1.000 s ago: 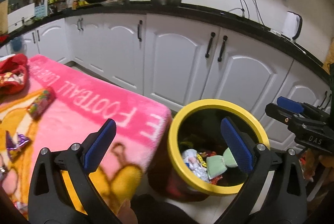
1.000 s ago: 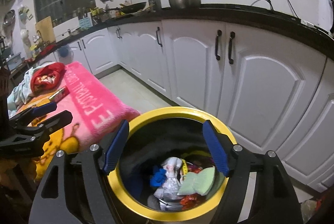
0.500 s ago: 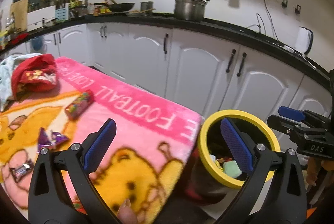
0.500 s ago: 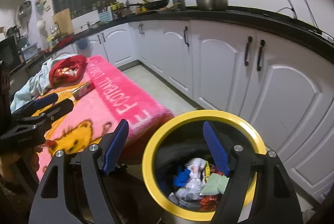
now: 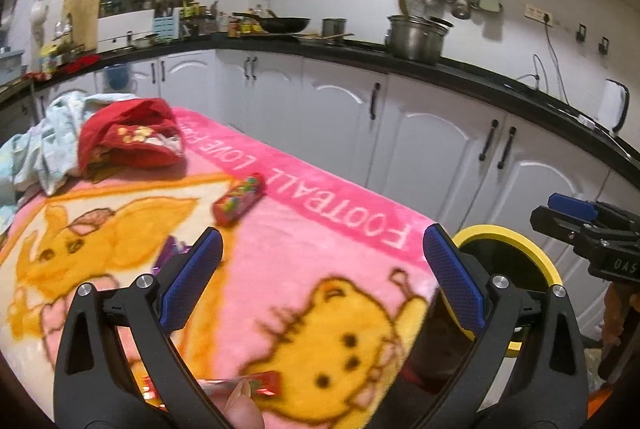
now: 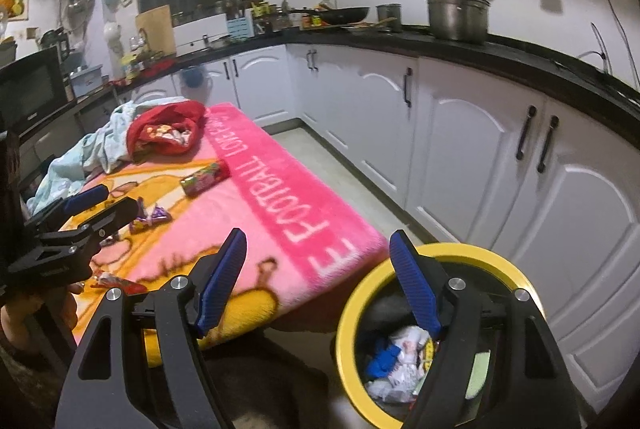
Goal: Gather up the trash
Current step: 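Move both tools back over the blanket toward the candy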
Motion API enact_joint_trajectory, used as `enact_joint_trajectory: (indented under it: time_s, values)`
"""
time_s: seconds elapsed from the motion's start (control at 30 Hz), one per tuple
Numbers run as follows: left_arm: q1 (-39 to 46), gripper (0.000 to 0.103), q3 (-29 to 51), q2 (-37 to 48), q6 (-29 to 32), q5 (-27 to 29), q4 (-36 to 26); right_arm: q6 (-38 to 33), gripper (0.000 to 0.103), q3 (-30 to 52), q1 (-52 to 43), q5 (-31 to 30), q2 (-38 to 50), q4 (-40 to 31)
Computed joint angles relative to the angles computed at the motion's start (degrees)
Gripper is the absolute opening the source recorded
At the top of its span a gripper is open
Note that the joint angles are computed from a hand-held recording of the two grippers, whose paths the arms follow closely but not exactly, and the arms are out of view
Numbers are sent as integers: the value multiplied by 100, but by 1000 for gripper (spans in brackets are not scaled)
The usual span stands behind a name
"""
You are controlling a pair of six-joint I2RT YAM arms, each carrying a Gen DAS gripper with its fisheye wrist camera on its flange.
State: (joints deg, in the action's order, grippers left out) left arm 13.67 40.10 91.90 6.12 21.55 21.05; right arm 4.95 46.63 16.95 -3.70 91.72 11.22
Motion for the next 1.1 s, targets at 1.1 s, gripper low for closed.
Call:
enact_joint_trajectory:
  time_s: [1.1]
  values:
    - [2085, 92, 991, 1235, 886, 560, -487, 273, 73, 3724, 1649, 398, 2841, -1269]
